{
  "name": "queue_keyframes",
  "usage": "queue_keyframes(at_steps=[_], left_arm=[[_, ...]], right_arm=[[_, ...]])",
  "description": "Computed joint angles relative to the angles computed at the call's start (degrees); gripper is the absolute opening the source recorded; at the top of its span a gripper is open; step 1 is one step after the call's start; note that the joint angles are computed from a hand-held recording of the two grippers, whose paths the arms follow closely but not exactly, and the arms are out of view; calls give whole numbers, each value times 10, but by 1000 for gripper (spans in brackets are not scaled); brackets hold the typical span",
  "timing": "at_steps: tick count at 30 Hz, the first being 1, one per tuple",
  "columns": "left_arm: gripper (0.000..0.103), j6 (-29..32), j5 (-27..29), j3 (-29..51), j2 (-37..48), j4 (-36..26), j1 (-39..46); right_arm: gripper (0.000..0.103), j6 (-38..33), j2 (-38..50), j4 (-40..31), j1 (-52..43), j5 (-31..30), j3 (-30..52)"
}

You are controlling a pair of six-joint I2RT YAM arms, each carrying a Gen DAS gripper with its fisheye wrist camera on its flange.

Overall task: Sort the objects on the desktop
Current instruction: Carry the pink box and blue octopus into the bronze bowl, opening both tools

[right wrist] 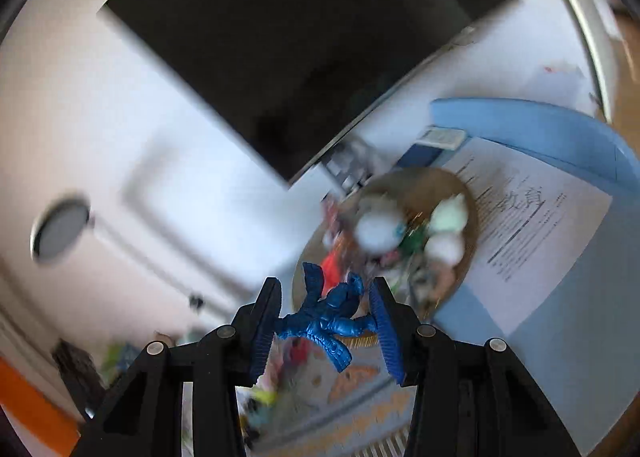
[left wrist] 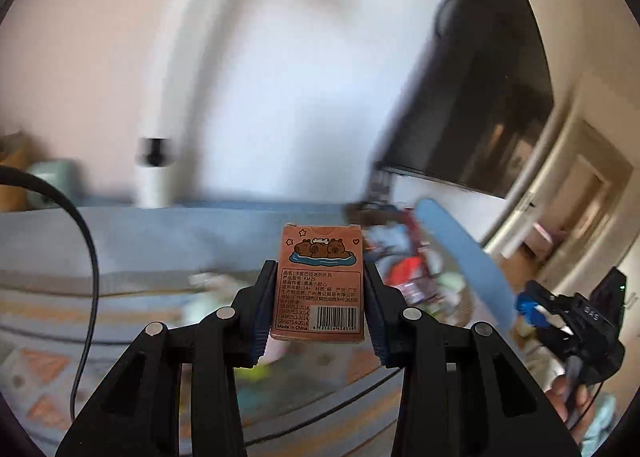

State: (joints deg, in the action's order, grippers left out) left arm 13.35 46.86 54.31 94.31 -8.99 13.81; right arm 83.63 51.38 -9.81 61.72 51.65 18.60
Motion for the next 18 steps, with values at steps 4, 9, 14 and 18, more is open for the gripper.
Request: queue_keyframes(at_steps=[4,9,14,18], left_arm=[[38,-69,-38,52,72,22,-122],[38,-145,-44,98,152,92,-207],[45,-192,-55,164,214,64,-234],[45,-139,-36,126,167,49,-200]], right_arm=[[45,-65,-4,68,-149,-126,-20],[46,-117,67,113,-253,-211,-4],[69,-154,109,152,-321,-258,-3],[70,-129,46,129,-279,-240,-32]])
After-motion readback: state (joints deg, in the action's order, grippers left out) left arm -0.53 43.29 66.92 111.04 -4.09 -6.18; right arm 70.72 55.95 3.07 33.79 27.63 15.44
